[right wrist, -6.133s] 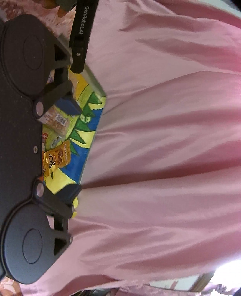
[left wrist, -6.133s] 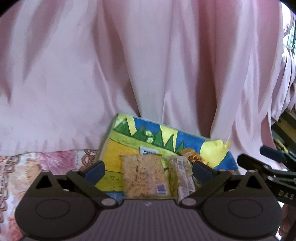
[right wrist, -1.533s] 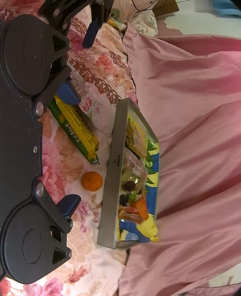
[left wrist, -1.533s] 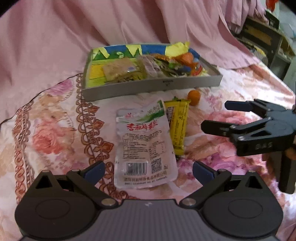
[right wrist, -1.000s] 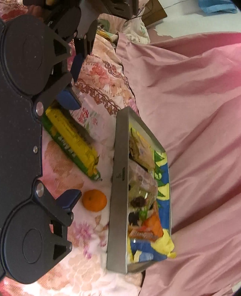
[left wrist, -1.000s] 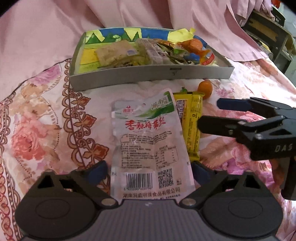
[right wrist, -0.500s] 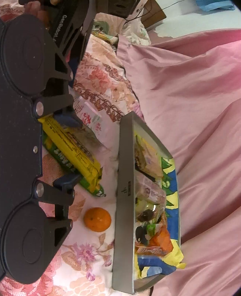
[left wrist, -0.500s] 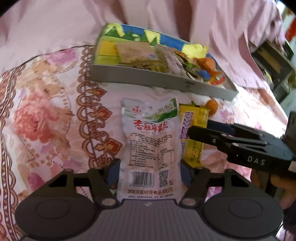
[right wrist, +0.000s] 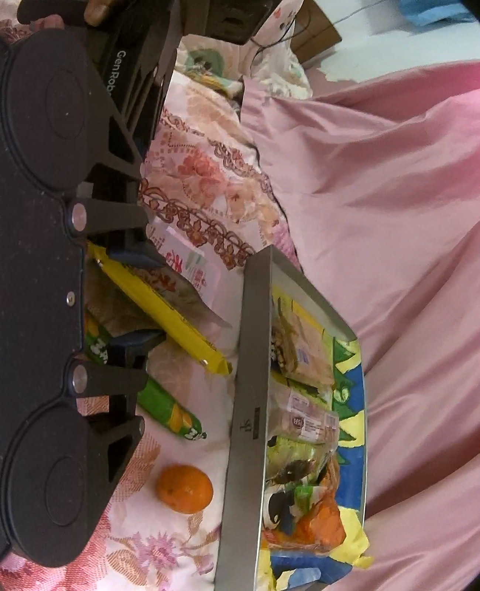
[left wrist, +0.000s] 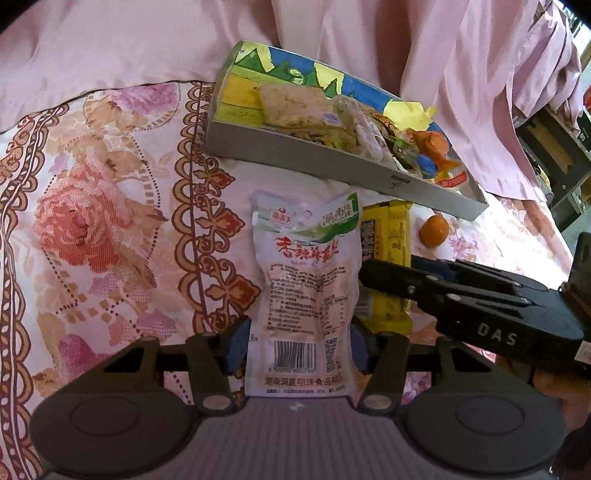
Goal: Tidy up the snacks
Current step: 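Close the left tool on the white packet while the right tool grasps the yellow stick, then carry the white packet with the left tool while the right tool carries the yellow stick to the tray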
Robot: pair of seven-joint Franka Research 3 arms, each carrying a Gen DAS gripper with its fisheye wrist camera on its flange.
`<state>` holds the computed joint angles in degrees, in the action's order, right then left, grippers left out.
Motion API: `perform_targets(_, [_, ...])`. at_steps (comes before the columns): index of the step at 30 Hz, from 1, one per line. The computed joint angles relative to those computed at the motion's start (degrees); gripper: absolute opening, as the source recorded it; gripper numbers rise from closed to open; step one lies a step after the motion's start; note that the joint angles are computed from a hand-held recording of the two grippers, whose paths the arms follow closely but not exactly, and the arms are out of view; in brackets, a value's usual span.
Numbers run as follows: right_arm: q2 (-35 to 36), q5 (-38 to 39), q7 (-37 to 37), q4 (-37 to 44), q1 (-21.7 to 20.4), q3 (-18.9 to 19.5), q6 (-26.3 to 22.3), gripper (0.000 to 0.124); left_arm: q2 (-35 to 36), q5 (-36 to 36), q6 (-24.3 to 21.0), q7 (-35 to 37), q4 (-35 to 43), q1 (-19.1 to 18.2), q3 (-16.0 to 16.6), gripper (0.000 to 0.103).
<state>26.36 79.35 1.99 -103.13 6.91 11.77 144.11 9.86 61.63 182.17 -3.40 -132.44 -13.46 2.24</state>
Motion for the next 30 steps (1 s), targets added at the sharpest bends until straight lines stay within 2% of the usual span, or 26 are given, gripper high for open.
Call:
perform_targets(3, [0.1, -0.2, 2.2, -0.1, 0.1, -0.3, 1.3, 0.027, 0.5, 1.3, -0.2, -1.5, 0.6, -0.5, 0.5, 0.062])
perform_targets(8, [0.6, 0.1, 4.1, 0.1, -0.3, 0.0, 0.8, 0.025, 1.8, -6.3, -2.8, 7.3, 1.9, 1.8, -3.3, 0.068])
perform_targets(10, [0.5, 0.2, 3.7, 0.0, -0.2, 0.1, 1.2, 0.025, 2.3, -8.4, -3.8, 9.9, 2.6, 1.7, -3.7, 0.071])
perform_targets(12, [0.6, -0.1, 4.4, 0.2, -0.2, 0.0, 1.1, 0.025, 2.6, -8.1, -4.1, 9.8, 3.1, 0.5, -2.6, 0.070])
perform_targets(14, [1.0, -0.5, 5.6, 0.7, -0.3, 0.0, 0.5, 0.025, 2.3, -7.3, -4.8, 8.8, 3.1, -0.5, -1.6, 0.064])
perform_targets(16, [1.3, -0.5, 6.4, 0.9, -0.6, 0.0, 0.0, 0.025, 1.7, -5.5, -5.0, 7.1, 2.8, -1.0, -1.0, 0.053])
perform_targets(19, [0.6, 0.2, 4.8, 0.1, -0.9, 0.3, 0.3, 0.023, 0.8, -3.5, -4.5, 4.3, 2.0, -0.5, -1.0, 0.043])
perform_targets(23, [-1.2, 1.8, 0.5, -1.8, -1.0, 0.2, 0.5, 0.020, -0.4, -2.6, -5.1, 2.4, 1.3, 0.3, -2.2, 0.041])
perform_targets(30, [-4.6, 8.0, -9.5, -5.5, 0.1, -0.8, 2.4, 0.016, -2.2, 8.3, -7.0, -9.1, 1.0, 1.0, -3.9, 0.040])
